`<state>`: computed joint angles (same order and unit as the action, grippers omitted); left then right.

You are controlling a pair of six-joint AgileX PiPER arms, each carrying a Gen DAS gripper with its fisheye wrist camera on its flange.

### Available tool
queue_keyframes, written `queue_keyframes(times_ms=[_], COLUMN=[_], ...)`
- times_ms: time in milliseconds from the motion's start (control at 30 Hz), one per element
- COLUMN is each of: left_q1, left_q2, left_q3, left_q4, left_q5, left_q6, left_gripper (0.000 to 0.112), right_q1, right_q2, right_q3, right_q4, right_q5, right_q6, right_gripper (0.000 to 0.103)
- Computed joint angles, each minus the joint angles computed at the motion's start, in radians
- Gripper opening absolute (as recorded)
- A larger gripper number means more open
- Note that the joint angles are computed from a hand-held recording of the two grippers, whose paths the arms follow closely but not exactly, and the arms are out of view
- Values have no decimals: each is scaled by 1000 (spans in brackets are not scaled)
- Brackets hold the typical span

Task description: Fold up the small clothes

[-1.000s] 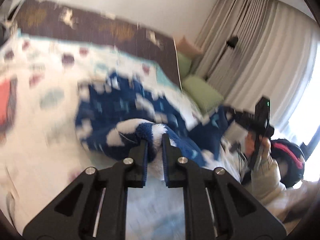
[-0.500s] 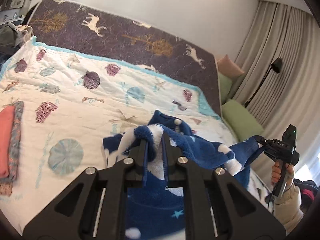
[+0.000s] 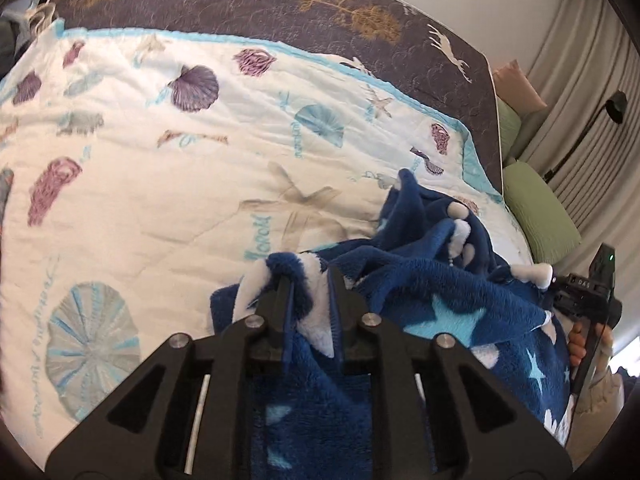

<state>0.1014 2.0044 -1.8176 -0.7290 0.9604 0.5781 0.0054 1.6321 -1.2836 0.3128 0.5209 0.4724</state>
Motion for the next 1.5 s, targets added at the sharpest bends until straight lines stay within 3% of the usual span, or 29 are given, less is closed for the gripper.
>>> queue_keyframes(times_ms=[100, 167, 267, 333, 467, 600, 733, 867, 1000, 1067, 1133, 1267, 1333, 1400, 1500], left_q1=[15, 23, 47, 84, 164, 97, -55, -178, -198, -176, -133, -12, 77, 175, 262], left_q2=[-16, -33, -130, -185, -242, -277, -245, -109, 17, 85, 82, -90, -192, -300, -405], left_q3=[-5, -12, 68, 110, 144, 207, 221, 66, -120, -213, -196, 58, 194, 346, 519], left_q4=[-19, -21, -49, -111, -244, -178, -31, 136, 313, 403, 365, 162, 34, -58, -96], left_q5=[30, 41, -20, -20, 148, 220, 132, 53, -70, -41, -27, -84, -41, 26, 87], left_q6=[-7, -12, 28, 75, 189, 284, 244, 68, -189, -313, -299, -82, 54, 198, 326], left_gripper=[22, 27, 50, 53, 53, 53, 53, 53, 53, 53, 53, 53, 60, 74, 79], right_q1=[-29, -36, -5, 12, 84, 285, 400, 402, 323, 305, 285, 288, 299, 314, 313], right_q2=[-23, -59, -180, -230, -300, -220, -52, 156, 298, 337, 297, 94, -41, -214, -436], right_q3=[45, 50, 78, 62, 13, -58, -171, -407, -615, -664, -594, -310, -157, 13, 234], right_q4=[130, 127, -69, -150, -132, -265, -324, -442, -569, -648, -631, -638, -644, -644, -561], right_q5=[-31, -12, -32, -9, 111, 254, 325, 400, 399, 431, 398, 291, 250, 236, 231], right_q6=[-102, -90, 82, 132, -1, 13, 14, 49, 166, 263, 287, 343, 362, 405, 429], right_gripper=[21, 33, 57, 59, 59, 59, 59, 57, 57, 57, 57, 57, 57, 58, 63])
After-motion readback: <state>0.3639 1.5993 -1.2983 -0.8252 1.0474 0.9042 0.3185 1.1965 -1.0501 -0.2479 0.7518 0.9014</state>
